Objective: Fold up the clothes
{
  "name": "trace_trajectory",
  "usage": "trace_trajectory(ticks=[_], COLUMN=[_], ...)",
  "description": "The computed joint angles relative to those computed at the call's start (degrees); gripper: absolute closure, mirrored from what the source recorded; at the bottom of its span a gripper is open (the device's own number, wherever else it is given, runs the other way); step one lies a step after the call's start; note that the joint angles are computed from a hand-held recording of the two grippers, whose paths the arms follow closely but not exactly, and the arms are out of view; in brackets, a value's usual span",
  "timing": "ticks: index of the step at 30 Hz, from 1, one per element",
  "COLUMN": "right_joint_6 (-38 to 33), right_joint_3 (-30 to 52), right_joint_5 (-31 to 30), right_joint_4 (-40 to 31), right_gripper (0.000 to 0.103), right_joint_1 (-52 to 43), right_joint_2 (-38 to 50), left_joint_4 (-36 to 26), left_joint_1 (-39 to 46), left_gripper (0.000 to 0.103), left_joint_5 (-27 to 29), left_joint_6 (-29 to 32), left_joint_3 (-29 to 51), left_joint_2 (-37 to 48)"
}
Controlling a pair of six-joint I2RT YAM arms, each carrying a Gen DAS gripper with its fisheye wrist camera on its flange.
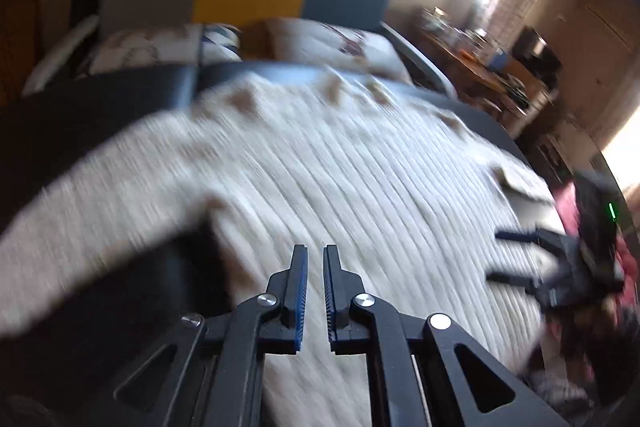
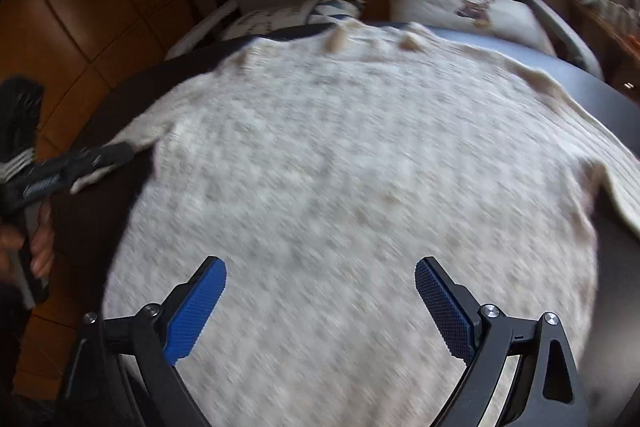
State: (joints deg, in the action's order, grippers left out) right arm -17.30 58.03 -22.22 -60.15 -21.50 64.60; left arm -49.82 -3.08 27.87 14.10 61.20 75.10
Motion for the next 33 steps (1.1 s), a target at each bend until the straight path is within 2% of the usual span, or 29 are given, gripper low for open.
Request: trace_trajectory(ticks=[4,7,9,11,13,16,18,20,22,25,27,29,33], right_joint_6=[-9.4,-15.8,-20.4,-22.9,-23.9,-28.7,-30.5,-29.2,-25.6,-15.0,-7.6,0.5,11.2], right_joint_3=[-3.0,-5.3,-7.1,-8.9,-9.5,-4.0,1.6,8.6,18.5,32.6,42.5,51.4,61.9], right_joint_5=[-1.4,-1.9,-2.5,-1.8,-2.9,-10.9,-15.3,-19.2,-21.9,-23.4,-24.1,-23.8,-23.4], right_joint_4=[-5.1,-7.6,-8.5,-7.7,-7.0,-11.9,-11.7,-10.5,-11.6,-9.3,-9.4,-8.9,-6.8], right_gripper=[0.006,0.006,0.006,0.006,0.005,0.007,0.007,0.007,0.007,0.018,0.025,0.037,0.038], right_joint_1=[-15.5,-24.5,-29.2,-29.4,-30.3,-39.9,-49.4,-57.0,-62.2,-66.6,-67.1,-66.5,-64.2], right_joint_2=[-2.2,-2.6,-3.8,-6.3,-6.8,-1.2,3.2,10.0,21.3,36.5,46.0,54.3,63.9], left_joint_4=[-1.2,1.8,0.1,-1.3,-1.5,-0.7,-0.9,2.1,5.4,9.9,12.0,13.2,12.0], left_joint_1=[-3.2,-1.8,1.7,3.4,0.0,-8.7,-12.4,-17.6,-22.2,-27.9,-31.0,-33.5,-36.3], left_gripper=[0.096,0.097,0.097,0.1,0.1,0.096,0.092,0.091,0.091,0.091,0.091,0.091,0.091], left_joint_5=[-2.4,-1.3,2.0,3.6,-0.5,-9.7,-9.0,-10.0,-11.2,-12.6,-13.3,-14.3,-16.2], left_joint_6=[-1.9,-3.3,-3.1,-4.4,-6.5,-9.5,-11.6,-14.5,-17.2,-21.0,-22.8,-23.2,-22.8], left_joint_3=[-10.6,-16.5,-15.7,-13.8,-12.2,-9.9,-7.1,-4.7,-2.2,2.5,6.6,10.8,18.4], left_joint_2=[-8.8,-10.7,-8.6,-5.8,-6.5,-9.0,-7.9,-5.0,-1.3,5.8,11.3,16.3,25.1])
